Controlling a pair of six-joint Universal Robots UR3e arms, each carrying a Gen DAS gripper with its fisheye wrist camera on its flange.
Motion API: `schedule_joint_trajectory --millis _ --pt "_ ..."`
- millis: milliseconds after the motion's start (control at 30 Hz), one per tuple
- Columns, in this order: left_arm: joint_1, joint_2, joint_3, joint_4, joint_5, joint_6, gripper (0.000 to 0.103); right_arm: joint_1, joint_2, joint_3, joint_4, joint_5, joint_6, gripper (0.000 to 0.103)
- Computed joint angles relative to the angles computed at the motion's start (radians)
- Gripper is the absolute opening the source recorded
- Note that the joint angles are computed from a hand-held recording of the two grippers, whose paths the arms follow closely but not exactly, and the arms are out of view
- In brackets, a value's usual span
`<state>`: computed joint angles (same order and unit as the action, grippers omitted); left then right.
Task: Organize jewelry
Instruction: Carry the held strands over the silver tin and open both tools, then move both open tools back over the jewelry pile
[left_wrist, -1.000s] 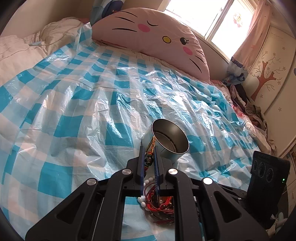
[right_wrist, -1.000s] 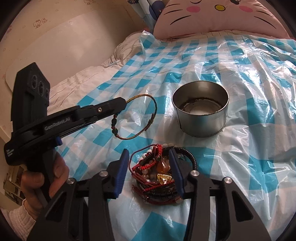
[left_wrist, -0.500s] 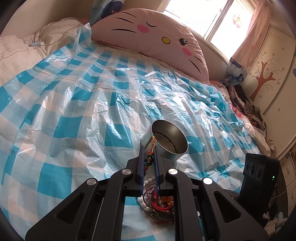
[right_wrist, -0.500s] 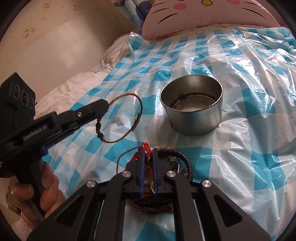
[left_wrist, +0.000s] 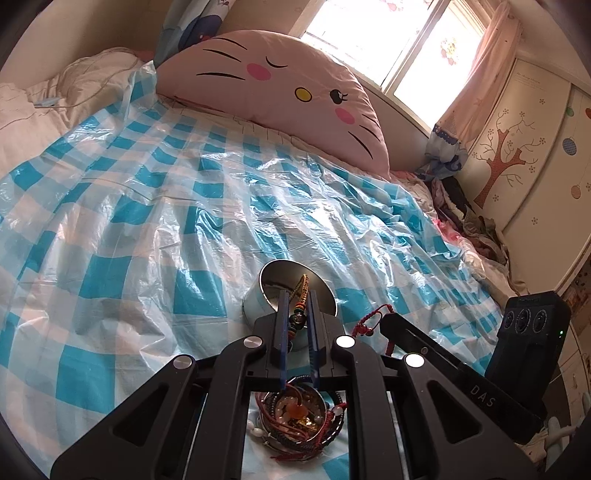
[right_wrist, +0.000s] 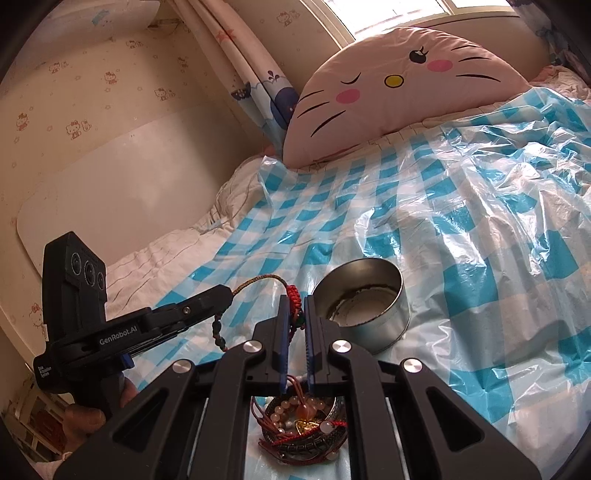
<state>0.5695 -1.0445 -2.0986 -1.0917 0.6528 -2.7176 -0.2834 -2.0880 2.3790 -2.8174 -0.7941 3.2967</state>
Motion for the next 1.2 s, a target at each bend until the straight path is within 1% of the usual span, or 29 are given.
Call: schedule_joint_trajectory --millis 67,200,367,500,567,633,667,700,733,767,800,867,967,1067,1167,1200 --pt "-0.007 -0.019 0.012 0.002 -0.013 -0.011 0.009 -0.019 0.005 0.006 -0.011 0.014 0.012 0.009" --pt "-0.058 -0.1 0.044 0.09 -0.02 -0.091 0.009 -0.016 0.062 -0.012 -0.073 -0.005 0.044 0.009" --pt "-0.14 -0.224 0.095 0.22 -0.009 -0.199 0.009 0.014 0.166 -0.053 -0.166 -0.064 0.087 0.009" --pt "-0.198 -0.329 0.139 0.294 0.007 -0.269 0.009 0.036 0.248 -0.089 -0.213 -0.105 0.104 0.009" --pt "-0.233 -0.399 0.185 0.302 0.019 -0.289 0.009 0.056 0.307 -0.12 -0.24 -0.13 0.107 0.009" --pt "-0.279 -0.468 0.228 0.333 0.091 -0.338 0.01 0.09 0.38 -0.17 -0.244 -0.165 0.1 0.009" --pt "-0.297 -0.494 0.244 0.341 0.13 -0.354 0.013 0.112 0.417 -0.209 -0.205 -0.182 0.084 0.009" --pt "-0.307 -0.508 0.249 0.344 0.162 -0.359 0.015 0.133 0.449 -0.242 -0.172 -0.211 0.078 0.02" --pt "-0.312 -0.511 0.248 0.349 0.19 -0.364 0.02 0.14 0.466 -0.242 -0.18 -0.225 0.088 0.031" --pt "-0.307 -0.506 0.236 0.36 0.202 -0.365 0.026 0.136 0.469 -0.227 -0.199 -0.224 0.094 0.031" --pt "-0.3 -0.496 0.223 0.371 0.209 -0.367 0.029 0.132 0.462 -0.217 -0.202 -0.226 0.089 0.031" --pt "-0.285 -0.472 0.193 0.405 0.226 -0.378 0.04 0.117 0.437 -0.191 -0.211 -0.229 0.086 0.031" --pt "-0.278 -0.43 0.16 0.422 0.261 -0.388 0.042 0.079 0.396 -0.148 -0.198 -0.209 0.092 0.033" --pt "-0.283 -0.369 0.125 0.43 0.306 -0.378 0.044 0.051 0.335 -0.107 -0.168 -0.204 0.082 0.036" --pt "-0.286 -0.311 0.089 0.462 0.339 -0.372 0.053 0.029 0.285 -0.079 -0.159 -0.209 0.083 0.04" --pt "-0.283 -0.295 0.083 0.458 0.342 -0.366 0.054 0.023 0.276 -0.073 -0.156 -0.209 0.087 0.042"
